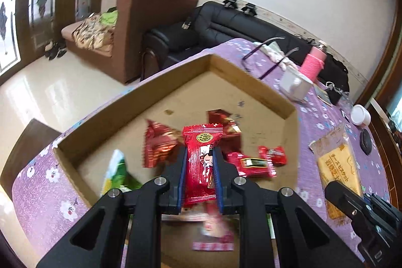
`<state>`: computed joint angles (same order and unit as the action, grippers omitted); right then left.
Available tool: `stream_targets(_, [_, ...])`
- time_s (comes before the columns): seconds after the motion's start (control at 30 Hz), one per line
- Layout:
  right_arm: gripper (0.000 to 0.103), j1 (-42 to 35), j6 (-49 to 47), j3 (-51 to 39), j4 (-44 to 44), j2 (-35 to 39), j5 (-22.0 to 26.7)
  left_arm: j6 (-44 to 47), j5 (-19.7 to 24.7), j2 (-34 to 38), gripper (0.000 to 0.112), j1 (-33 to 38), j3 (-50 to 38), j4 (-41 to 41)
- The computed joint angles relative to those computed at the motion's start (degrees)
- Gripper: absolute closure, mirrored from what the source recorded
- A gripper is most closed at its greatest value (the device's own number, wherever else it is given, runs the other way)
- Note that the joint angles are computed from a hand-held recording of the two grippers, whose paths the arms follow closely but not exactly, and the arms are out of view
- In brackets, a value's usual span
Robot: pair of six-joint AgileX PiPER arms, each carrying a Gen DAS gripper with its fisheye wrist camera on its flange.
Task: Organize snacks
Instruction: 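Carry both snacks into the cardboard tray and open both grippers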
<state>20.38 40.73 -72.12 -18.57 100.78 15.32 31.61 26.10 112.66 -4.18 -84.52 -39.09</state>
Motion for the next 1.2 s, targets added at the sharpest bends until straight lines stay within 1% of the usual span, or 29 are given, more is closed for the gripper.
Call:
stream_targets(0.03, [0.092,0.39,-0.71,-1.44,0.62,1.16,0.57,-0.02,0.59,0.62,0.094,0.44,-0.50,-0.21])
stream_targets(0.1, [0.092,0.67,-4.55,-4.33,4.71,3.55,1.77,0.92,1.47,1.21,0.094,1.00,-0.90,-1.53])
stream_targets(0.23, [0.091,1.04,-8.52,-9.92,9.53,7.97,4.55,3.05,1.51,1.52,0.094,1.50,-0.81,-4.02])
stream_targets(0.43, [0.091,1.31,-8.49,-13.85,10.49,11.68,5.97,4.28,1.26,1.54,0.094,1.60,-0.67,-5.76])
stream_targets(0.6, [0.091,1.17,-7.57,-14.97,9.31,12.59,6.67,3.24,0.77,1.51,0.094,1.19,-0.77,-4.54])
stream_targets(0.67, [0.090,0.91,-9.13,-15.07,10.71,12.52,7.01,2.65,1.10,1.65,0.093,1.25,-1.08,-4.15])
stream_targets(0.73, [0.083,0.84,-9.76,-14.48,11.28,11.96,6.87,2.81,1.41,1.73,0.090,1.33,-1.24,-4.47])
stream_targets(0.8, [0.078,0.61,-10.92,-13.73,12.46,11.33,6.35,3.55,1.15,1.52,0.084,1.30,-0.91,-4.91])
stream_targets(0.83, [0.078,0.56,-10.68,-13.18,12.18,10.79,6.13,3.65,0.80,1.31,0.083,1.10,-0.65,-4.71])
stream_targets(0.9, [0.077,0.61,-9.71,-11.94,11.14,9.77,5.48,4.47,0.70,1.16,0.076,1.00,-0.40,-5.15])
stream_targets(1.03, [0.075,0.52,-8.42,-8.98,9.63,7.08,4.14,4.01,0.12,0.93,0.074,0.61,-0.14,-4.18])
stream_targets(1.2, [0.074,-0.77,-10.07,-3.68,12.12,2.78,1.43,5.01,0.26,0.77,0.072,0.79,0.14,-5.34])
